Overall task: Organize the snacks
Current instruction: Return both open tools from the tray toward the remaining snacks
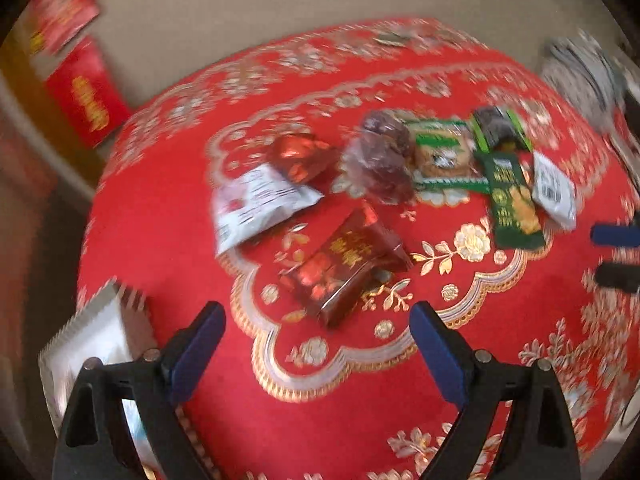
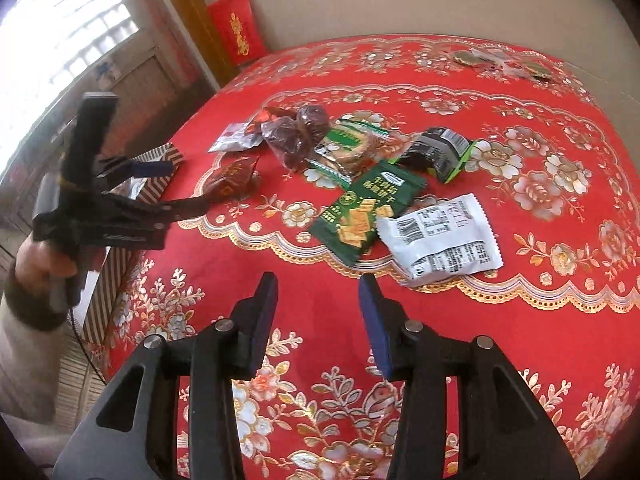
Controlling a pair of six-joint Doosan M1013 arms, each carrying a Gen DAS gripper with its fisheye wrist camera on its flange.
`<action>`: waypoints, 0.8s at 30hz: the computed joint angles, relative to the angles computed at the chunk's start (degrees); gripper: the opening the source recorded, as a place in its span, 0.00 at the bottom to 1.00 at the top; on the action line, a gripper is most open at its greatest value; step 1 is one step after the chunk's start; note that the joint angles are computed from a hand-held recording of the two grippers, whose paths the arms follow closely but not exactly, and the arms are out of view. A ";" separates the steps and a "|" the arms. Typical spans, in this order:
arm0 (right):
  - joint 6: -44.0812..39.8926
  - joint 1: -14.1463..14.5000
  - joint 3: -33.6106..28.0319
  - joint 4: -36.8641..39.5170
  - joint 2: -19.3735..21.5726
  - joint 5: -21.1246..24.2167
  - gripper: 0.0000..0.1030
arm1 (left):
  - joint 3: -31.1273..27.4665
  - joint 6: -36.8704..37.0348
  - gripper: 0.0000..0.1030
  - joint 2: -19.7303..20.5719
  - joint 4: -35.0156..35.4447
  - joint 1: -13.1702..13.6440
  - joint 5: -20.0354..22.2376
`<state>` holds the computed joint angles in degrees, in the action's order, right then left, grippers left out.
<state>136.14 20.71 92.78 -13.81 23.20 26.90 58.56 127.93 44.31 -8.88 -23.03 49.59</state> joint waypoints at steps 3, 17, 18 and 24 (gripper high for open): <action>0.02 -0.33 0.04 0.31 0.23 0.35 0.41 | -2.22 4.01 0.92 1.61 -0.76 -0.29 1.94; 7.76 -1.32 0.94 -6.19 -0.60 1.63 0.41 | -6.84 6.58 0.77 4.58 -5.95 0.08 8.42; 8.39 -1.29 0.92 -6.89 -0.62 2.19 0.41 | -6.74 6.55 0.71 4.51 -6.63 0.17 8.90; 11.44 -1.67 1.17 -7.55 -0.41 3.56 0.41 | -3.77 4.67 0.54 2.80 -6.18 -0.36 6.76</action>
<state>147.58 19.04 93.95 -21.36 22.79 30.46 54.78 132.60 47.11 -15.06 -23.40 56.35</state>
